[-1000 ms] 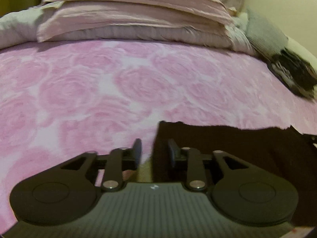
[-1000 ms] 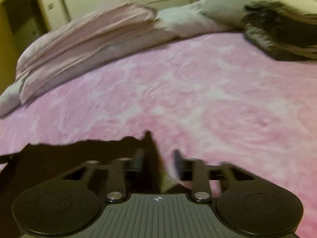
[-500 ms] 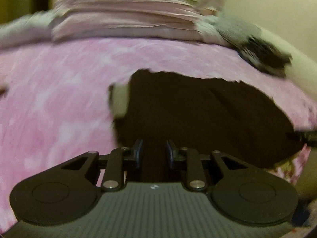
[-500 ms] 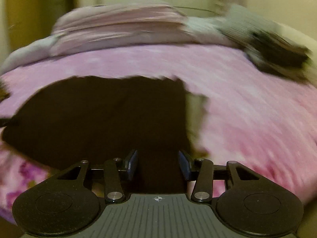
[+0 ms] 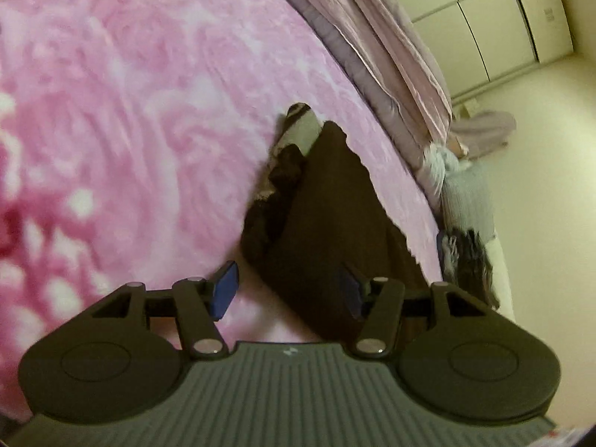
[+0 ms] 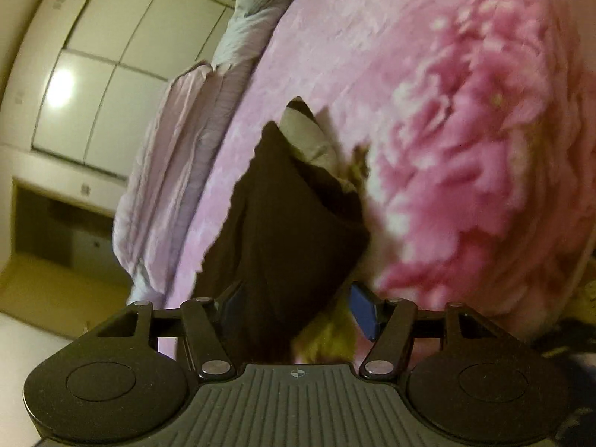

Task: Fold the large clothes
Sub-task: 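Grasp the folded sweater edge with both grippers and lift it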

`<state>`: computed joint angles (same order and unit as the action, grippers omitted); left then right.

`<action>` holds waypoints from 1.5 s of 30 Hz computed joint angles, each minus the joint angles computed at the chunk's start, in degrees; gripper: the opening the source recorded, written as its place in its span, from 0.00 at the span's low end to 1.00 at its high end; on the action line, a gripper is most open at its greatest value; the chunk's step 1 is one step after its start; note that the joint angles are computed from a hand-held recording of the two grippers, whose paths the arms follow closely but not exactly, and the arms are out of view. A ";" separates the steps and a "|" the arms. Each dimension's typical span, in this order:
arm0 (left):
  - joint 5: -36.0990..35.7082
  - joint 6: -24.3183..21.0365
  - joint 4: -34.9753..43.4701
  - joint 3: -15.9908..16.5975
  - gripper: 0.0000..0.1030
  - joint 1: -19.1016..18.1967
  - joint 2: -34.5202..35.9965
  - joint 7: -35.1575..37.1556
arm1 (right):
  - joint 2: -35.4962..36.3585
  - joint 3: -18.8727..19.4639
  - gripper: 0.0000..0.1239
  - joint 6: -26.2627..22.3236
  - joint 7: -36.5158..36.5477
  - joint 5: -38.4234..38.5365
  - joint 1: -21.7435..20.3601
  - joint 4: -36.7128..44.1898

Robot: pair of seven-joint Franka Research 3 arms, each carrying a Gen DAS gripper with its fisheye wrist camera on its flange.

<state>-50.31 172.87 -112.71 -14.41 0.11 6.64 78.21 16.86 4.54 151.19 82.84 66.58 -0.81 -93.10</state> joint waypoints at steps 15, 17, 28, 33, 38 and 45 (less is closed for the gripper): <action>49.05 -1.71 -3.31 8.73 0.21 -4.52 -1.95 -30.58 | -0.93 -3.66 0.22 4.10 10.51 -24.24 3.84 -1.48; 62.50 -7.61 -1.28 9.93 0.23 -5.44 -2.90 -36.64 | -2.85 -6.07 0.29 6.54 14.04 -35.60 6.72 -3.48; 85.24 -21.44 7.80 6.34 0.25 -6.81 1.28 -36.11 | -1.38 -9.38 0.30 12.41 8.06 -63.08 14.18 -6.36; 84.75 -22.76 8.20 6.69 0.26 -7.64 0.63 -34.73 | -5.92 -7.51 0.32 11.84 9.47 -62.08 12.84 -10.12; 81.80 -25.37 6.52 5.55 0.34 -8.08 -2.79 -31.78 | -11.15 -5.82 0.46 10.40 9.55 -61.06 11.83 -13.78; 80.69 -26.34 3.28 3.93 0.41 -9.01 -7.56 -28.59 | -16.91 -3.89 0.48 9.31 7.80 -61.65 11.44 -18.39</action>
